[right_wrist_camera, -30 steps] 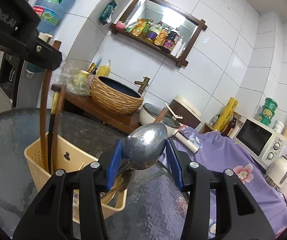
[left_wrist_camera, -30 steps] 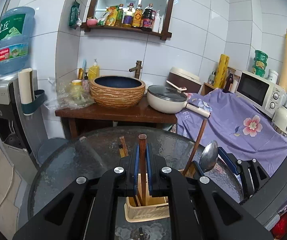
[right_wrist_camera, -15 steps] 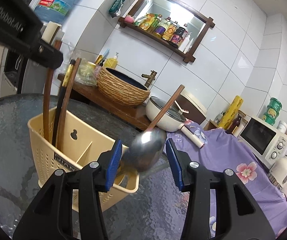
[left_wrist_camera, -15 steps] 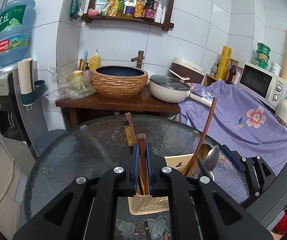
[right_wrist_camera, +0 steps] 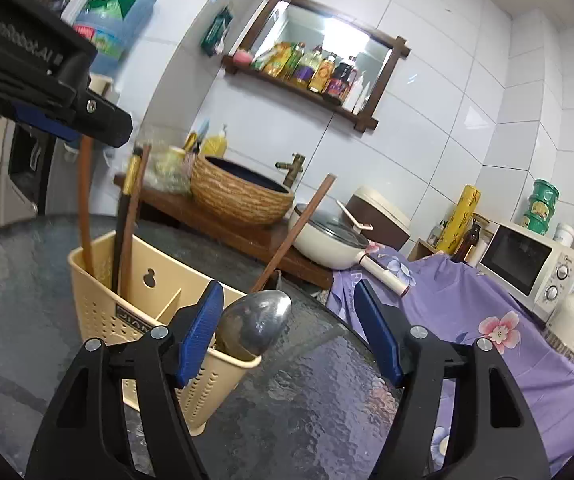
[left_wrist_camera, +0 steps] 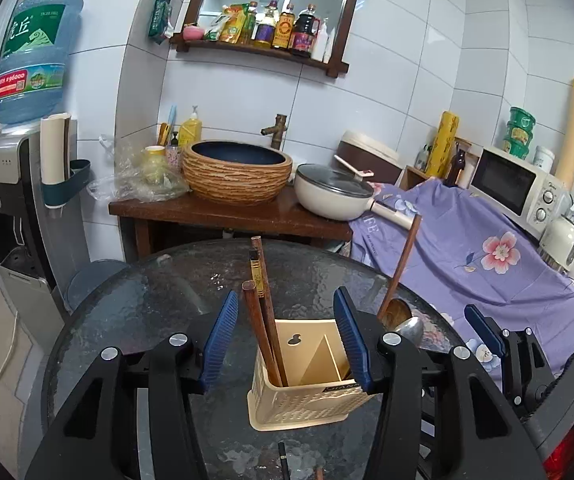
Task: Organize utensils
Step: 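Move both open tools back down toward the remaining utensils on the table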
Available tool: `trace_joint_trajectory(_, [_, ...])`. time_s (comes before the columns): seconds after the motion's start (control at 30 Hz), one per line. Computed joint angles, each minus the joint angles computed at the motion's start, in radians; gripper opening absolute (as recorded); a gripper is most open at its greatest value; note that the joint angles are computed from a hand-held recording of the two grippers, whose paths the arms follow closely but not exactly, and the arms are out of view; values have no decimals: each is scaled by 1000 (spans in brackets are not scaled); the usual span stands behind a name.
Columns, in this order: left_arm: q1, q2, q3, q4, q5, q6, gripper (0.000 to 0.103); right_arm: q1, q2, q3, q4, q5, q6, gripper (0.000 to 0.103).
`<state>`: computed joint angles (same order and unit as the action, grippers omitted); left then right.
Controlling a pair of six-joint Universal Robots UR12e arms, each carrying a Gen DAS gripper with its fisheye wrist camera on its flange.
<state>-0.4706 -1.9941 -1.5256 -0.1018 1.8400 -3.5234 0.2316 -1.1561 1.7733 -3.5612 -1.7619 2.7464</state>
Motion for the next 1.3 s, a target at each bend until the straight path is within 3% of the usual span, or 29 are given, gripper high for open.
trace_joint_trajectory(0.17, [-25, 18, -50, 89, 49, 38, 71, -17, -44, 60, 12, 51, 62, 72])
trace_joint_trajectory(0.27, [-44, 30, -95, 113, 99, 50, 75, -35, -94, 105, 146, 119, 146, 72])
trace_joint_trajectory(0.47, [-45, 51, -159, -19, 87, 29, 76, -61, -158, 150, 459, 266, 222, 72])
trace_joint_trajectory(0.67, [-35, 61, -216, -103, 29, -35, 76, -65, -174, 188, 584, 342, 269, 72])
trace_joint_trajectory(0.93, [-39, 47, -229, -163, 20, -48, 72, -44, -172, 203, 664, 340, 277, 71])
trace_joint_trajectory(1.1, [-40, 36, -224, -205, 7, -52, 67, -22, -162, 200, 685, 285, 265, 65])
trace_joint_trajectory(1.3, [-41, 32, -222, -222, -5, -56, 66, -23, -159, 196, 731, 302, 274, 64])
